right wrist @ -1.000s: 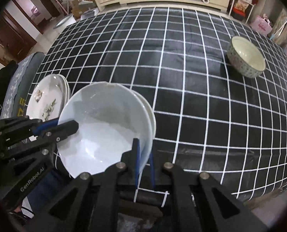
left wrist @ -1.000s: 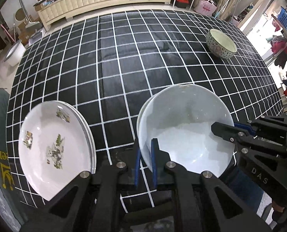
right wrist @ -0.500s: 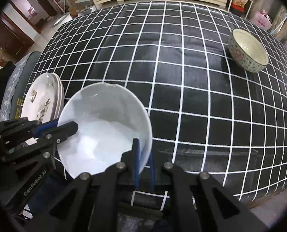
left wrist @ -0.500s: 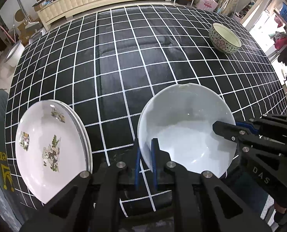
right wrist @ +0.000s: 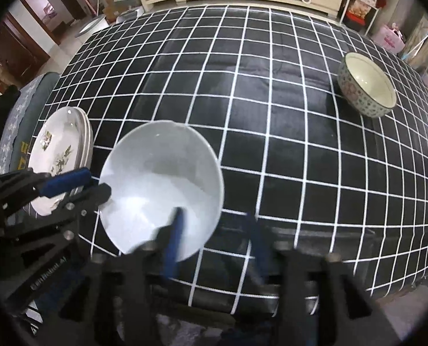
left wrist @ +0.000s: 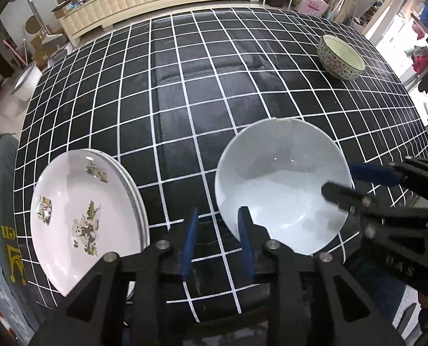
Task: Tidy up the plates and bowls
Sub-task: 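Lower the red-flower bowl into the plain white bowl and open left tool, then move the left tool to the green-speckled bowl and grasp its rim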
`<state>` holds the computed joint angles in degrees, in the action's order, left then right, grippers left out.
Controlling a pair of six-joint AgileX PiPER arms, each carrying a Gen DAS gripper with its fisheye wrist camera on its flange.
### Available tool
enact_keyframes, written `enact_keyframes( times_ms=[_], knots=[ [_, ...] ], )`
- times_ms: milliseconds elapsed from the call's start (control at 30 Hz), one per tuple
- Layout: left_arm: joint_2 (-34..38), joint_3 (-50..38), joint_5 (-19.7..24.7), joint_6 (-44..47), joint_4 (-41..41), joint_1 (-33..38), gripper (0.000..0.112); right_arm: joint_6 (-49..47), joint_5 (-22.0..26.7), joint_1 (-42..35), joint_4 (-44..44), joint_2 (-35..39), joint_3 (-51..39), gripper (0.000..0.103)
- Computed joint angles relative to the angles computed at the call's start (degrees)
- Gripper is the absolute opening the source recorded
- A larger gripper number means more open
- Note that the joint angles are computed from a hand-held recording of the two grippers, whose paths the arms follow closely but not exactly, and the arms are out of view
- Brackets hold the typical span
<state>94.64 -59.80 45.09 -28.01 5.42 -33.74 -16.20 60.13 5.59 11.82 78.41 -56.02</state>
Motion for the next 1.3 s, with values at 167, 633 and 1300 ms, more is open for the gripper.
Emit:
enact_keyframes(
  times_ms=[167,633,1300],
  knots=[
    [-2.1,0.4,-0.4,-0.4,-0.5,-0.3,0.038,-1.0,1.2,-1.7,-0.4,-2.1,-0.6,0.064],
    [-2.0,-12.5,4.0,-0.2,2.9,-4.3,0.039,-8.3,6.8,-11.8,0.8,-3.3,-12.2,0.072],
    [29.8,-63.9,23.4,6.9,2.0,-7.2,0.070,-16.0,8.7,-28.9,5.0,15.1,-33.4,0.082]
  ],
)
